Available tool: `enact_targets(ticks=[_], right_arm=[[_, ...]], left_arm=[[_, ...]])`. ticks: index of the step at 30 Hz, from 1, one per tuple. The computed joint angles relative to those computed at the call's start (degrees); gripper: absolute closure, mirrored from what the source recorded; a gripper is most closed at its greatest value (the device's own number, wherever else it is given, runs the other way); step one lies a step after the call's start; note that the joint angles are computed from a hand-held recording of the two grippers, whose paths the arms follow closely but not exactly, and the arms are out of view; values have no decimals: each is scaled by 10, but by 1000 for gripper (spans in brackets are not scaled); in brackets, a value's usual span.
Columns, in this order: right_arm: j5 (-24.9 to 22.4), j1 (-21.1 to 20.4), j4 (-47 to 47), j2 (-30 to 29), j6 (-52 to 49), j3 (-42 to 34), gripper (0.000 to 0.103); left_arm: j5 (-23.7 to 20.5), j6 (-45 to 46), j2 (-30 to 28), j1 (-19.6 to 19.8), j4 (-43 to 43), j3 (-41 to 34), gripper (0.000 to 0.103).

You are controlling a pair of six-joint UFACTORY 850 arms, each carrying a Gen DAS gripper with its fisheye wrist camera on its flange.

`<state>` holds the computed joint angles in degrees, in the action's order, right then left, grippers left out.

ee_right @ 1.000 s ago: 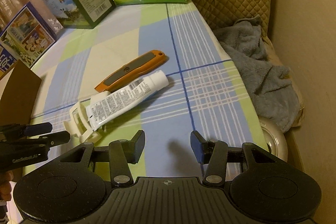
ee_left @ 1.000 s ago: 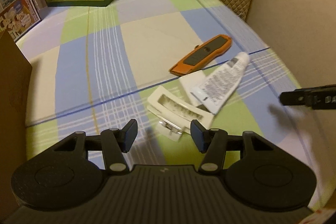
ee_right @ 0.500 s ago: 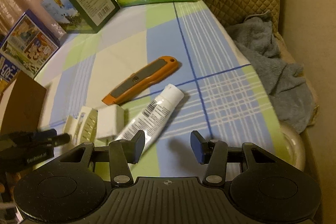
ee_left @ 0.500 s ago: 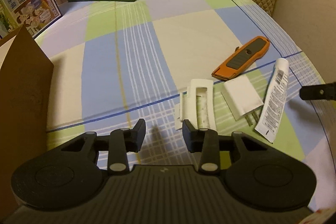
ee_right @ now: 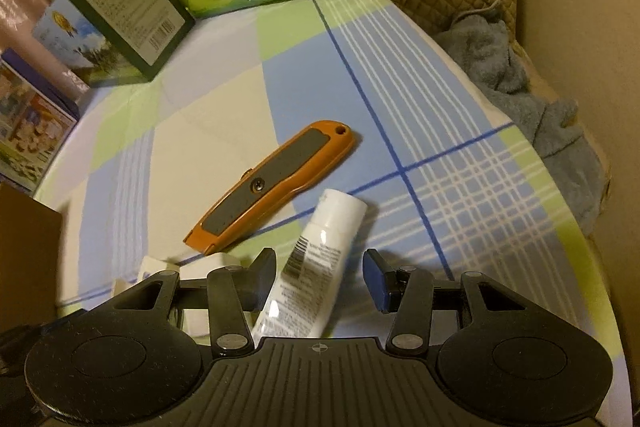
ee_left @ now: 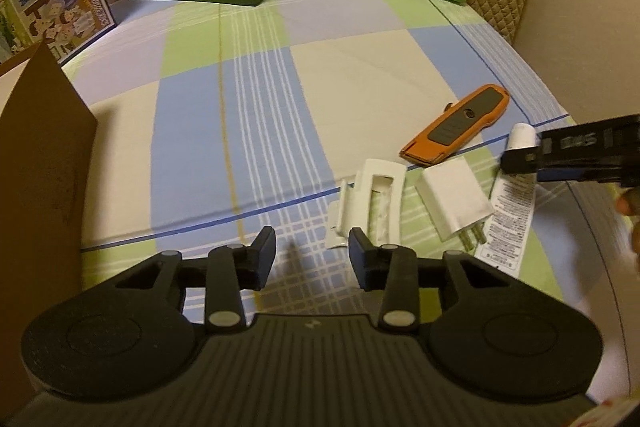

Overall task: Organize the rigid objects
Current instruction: 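Grasp the white plastic holder with the left gripper while the right gripper grasps the toothpaste tube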

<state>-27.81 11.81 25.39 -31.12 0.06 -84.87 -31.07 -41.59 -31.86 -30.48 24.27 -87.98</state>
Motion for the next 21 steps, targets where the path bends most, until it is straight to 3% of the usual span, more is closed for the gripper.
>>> enact_targets(ticks=[4,8,18,21], right_arm=[[25,22,-102,-5,29,-2,58],[40,32,-129,1,-13,12,59],[34,16,20,41,-268,77,62],[31,6,88,62,-367,107,62]], left_arm=[[3,25,-6,0,-22,-9,55],[7,57,-16,-1,-46,-21,54],[-3,60,-55,-9,-17,-58,55],[5,58,-58,-10,-11,-54,66]])
